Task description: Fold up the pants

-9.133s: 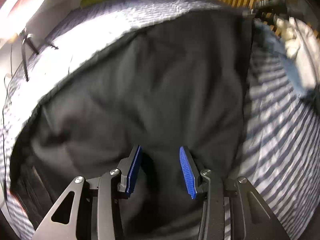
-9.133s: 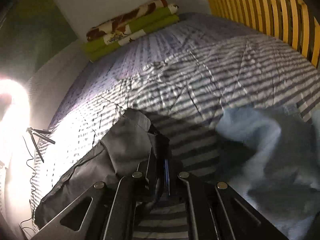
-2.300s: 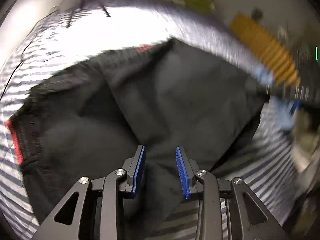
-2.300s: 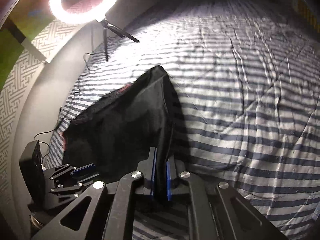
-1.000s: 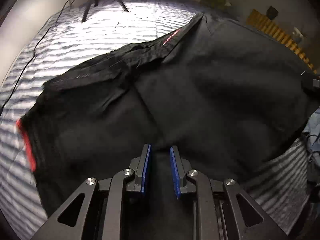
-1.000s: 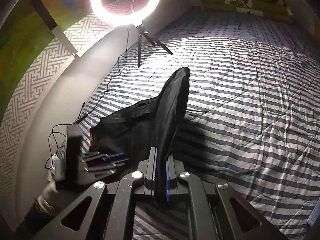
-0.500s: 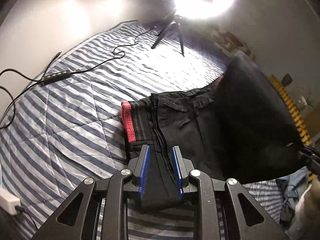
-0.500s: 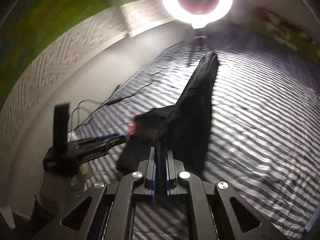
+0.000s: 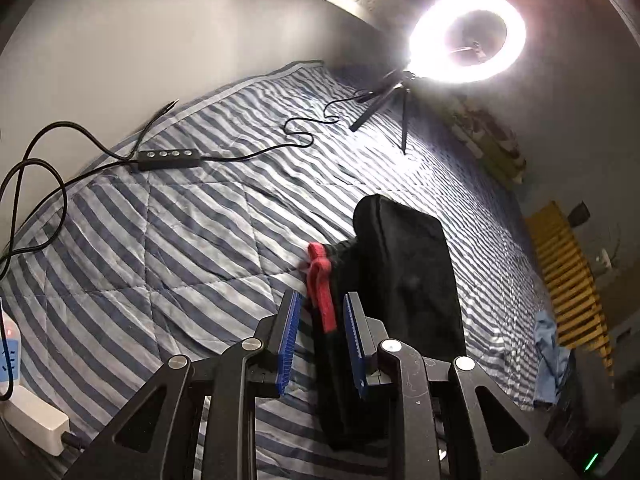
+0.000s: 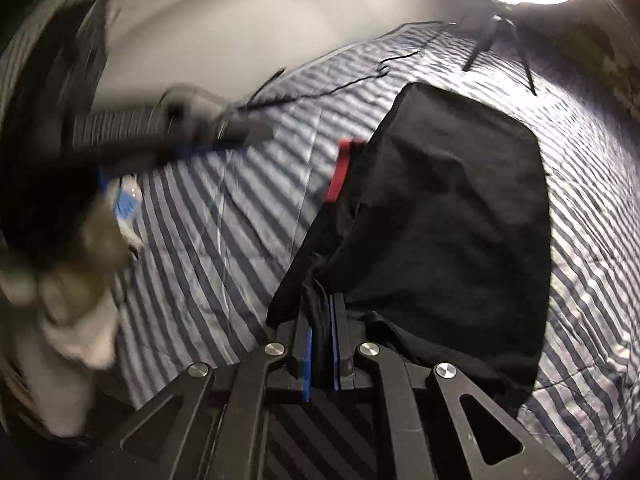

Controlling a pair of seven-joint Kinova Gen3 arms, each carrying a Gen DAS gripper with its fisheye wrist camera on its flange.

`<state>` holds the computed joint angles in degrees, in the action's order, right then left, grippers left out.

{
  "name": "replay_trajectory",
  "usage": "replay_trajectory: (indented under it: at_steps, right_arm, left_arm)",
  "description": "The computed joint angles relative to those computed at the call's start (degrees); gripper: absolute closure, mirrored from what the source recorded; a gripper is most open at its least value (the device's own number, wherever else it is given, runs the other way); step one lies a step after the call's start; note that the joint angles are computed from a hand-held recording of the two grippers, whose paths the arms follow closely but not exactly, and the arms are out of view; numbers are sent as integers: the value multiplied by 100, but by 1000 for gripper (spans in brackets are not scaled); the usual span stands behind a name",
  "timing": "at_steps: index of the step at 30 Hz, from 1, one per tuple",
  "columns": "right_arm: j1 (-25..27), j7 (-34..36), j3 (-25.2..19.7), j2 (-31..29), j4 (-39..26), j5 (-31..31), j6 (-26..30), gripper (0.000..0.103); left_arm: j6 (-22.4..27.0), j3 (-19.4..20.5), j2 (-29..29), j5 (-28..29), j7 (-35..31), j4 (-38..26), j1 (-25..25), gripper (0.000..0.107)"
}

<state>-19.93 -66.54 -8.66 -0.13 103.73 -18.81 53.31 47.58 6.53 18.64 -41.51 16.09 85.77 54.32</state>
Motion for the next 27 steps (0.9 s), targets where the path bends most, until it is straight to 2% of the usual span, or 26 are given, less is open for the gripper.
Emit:
replay_trajectory:
  at_steps: [6,8,9,11,13,16,18,20,22,23,26,27]
  right_arm:
    - [-282,-207,-345,-261,516,548,-694,95]
    - [-101,-20,-557,-259,568,447,-778,89]
    - [-144,213,-503,-282,599,304,-780,88]
    - [-458,679,-78,-391,674,-97,-664,84]
    - [-698,1145,453,-506,641,-563,-259,81]
    - [-698,1844,1241,-906,778,-1230,260,80]
    - [-280,2226,1659,-1067,799,-1625,644,76]
    - [251,2245,1805,-1073,779,-1711,675,70]
    - [782,2044,1899,-830,613,-1670,652,70]
    - [1047,1893,2014,-578,473,-1730,721,70]
    - [1815,1730,1911,73,106,-2118,1139,70]
    - [1991,1690,1795,193,47,-2166,1132,70]
  left_arm:
    - [-196,-55,126,184,-91,-31,-156,83]
    - [-238,-93,211,210,-167,-118,-158,83]
    - [-266,-103,255,222,-242,-189,-154,83]
    - [-229,-105,374,273,-465,-401,-133,83]
    - [-181,-133,507,339,-693,-637,-82,83]
    - [-96,-122,759,471,-1105,-1074,-58,83]
    - [284,-116,1034,614,-1534,-1590,-7,83]
    - [749,-345,1340,792,-1904,-2120,167,77]
    - [1096,-370,1571,942,-2053,-2527,136,63]
    - [1239,-382,1674,997,-2124,-2689,111,62]
    - [1688,-657,2003,1296,-2419,-3189,170,65]
    - [1657,-585,2020,1315,-2415,-3180,100,81]
